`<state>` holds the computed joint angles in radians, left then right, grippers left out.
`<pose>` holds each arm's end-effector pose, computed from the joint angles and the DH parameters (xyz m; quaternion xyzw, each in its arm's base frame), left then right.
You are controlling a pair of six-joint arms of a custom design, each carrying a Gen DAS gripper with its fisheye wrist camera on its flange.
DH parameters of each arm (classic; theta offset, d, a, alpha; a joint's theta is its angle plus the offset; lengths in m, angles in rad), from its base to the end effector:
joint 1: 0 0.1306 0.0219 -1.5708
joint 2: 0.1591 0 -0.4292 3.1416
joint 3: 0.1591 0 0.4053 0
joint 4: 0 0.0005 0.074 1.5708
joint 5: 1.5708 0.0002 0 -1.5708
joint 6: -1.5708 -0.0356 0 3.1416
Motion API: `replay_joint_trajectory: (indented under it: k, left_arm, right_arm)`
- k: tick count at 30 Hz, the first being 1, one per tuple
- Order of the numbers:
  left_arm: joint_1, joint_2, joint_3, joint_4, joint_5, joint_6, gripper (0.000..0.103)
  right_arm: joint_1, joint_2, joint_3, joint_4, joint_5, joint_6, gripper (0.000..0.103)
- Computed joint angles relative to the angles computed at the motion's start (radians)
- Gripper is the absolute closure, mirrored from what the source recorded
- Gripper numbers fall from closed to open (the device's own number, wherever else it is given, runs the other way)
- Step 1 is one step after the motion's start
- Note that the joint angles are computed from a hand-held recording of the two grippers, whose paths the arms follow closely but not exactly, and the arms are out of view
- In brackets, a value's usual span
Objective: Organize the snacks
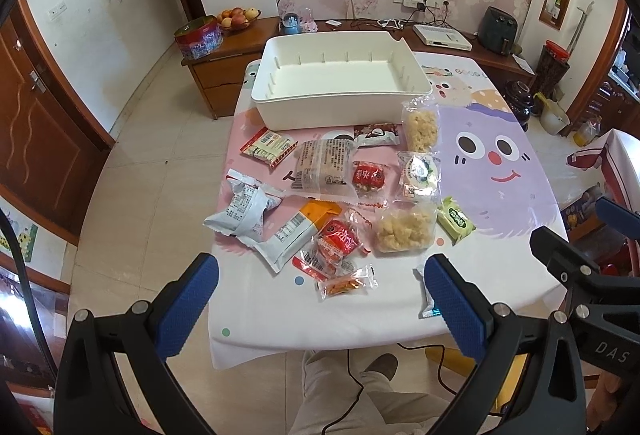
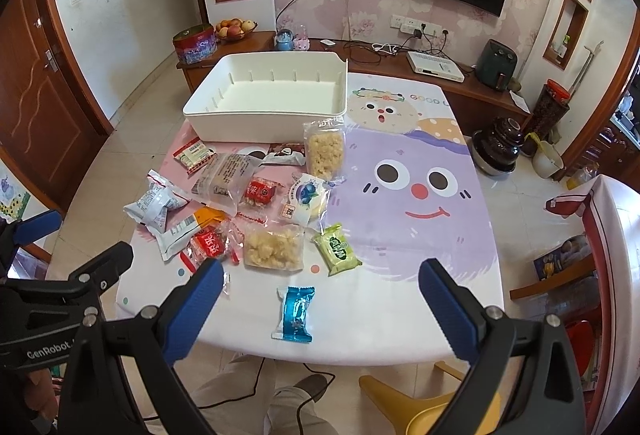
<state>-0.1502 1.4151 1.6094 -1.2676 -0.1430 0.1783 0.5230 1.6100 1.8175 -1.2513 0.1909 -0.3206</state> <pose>0.4683 -0.0663 0.5420 -0.0312 0.9664 0.0281 0.2536 0.4868 0.2723 0.5406 -0.0724 0.9587 0.0222 0.2742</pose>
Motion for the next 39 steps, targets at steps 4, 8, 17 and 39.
replay_joint_trajectory:
  k: [4,8,17,39]
  left_arm:
    - [0.007,0.001,-0.001,-0.007,0.001,0.004,0.001]
    - [0.011,0.004,-0.002,-0.007,0.008,0.0,0.001]
    - [0.018,0.031,0.015,0.006,0.027,-0.015,0.004]
    - [0.097,0.108,0.076,0.073,0.15,-0.08,0.007]
  right_arm:
    - [0.005,-0.008,-0.013,0.001,-0.014,0.007,0.006]
    - [-0.001,0.025,0.039,-0.025,-0.029,0.013,0.007]
    - [-0.003,0.04,0.045,-0.01,-0.037,0.01,0.007]
    - [-0.017,0.161,0.188,-0.084,-0.066,-0.001,0.007]
